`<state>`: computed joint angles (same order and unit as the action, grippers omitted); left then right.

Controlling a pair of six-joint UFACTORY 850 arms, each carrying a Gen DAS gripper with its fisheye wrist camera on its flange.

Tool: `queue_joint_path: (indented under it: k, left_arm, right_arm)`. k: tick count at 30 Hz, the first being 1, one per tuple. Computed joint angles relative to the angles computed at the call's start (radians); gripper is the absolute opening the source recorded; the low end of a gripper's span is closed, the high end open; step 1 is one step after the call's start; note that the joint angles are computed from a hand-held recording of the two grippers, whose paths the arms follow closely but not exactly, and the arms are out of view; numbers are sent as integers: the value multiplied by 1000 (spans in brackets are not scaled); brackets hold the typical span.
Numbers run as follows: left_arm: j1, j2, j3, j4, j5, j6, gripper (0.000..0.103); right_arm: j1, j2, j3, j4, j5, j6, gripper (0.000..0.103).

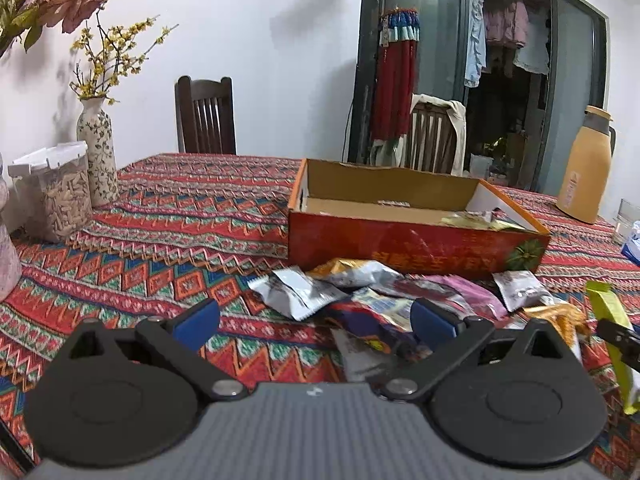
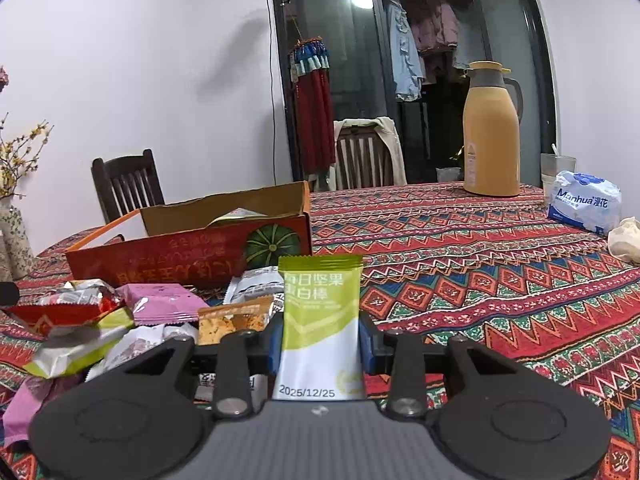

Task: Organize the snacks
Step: 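Grasp the pink packet with the left tool while the right holds the green packet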

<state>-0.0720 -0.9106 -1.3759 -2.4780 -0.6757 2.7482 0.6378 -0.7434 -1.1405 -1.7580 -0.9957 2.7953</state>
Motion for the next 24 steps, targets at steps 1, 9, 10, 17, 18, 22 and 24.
queue_joint_path:
  k: [1, 9, 10, 17, 18, 22, 24]
  left_arm:
    - [-1, 6, 9, 4, 3, -3, 103]
    - [-10, 31, 53, 4, 42, 5, 103]
    - [-10, 33, 57, 11, 47, -1, 103]
    - [-13, 61, 106, 77, 36, -2, 103]
    - [-20, 61, 107, 78, 50, 12, 103]
    - [-49, 42, 85, 85, 125, 13, 103]
    - [-64, 37, 82, 51, 155, 33, 103]
  right_arm:
    - [1, 1, 3, -7, -2, 7, 36]
    - [9, 3, 20, -53, -20, 36, 36]
    - [11, 2, 21, -56, -23, 40, 36]
    - [13, 3, 25, -68, -31, 52, 36]
    - [14, 4, 27, -69, -32, 54, 36]
    - [16, 4, 28, -68, -34, 54, 36]
    - [16, 3, 27, -68, -33, 48, 36]
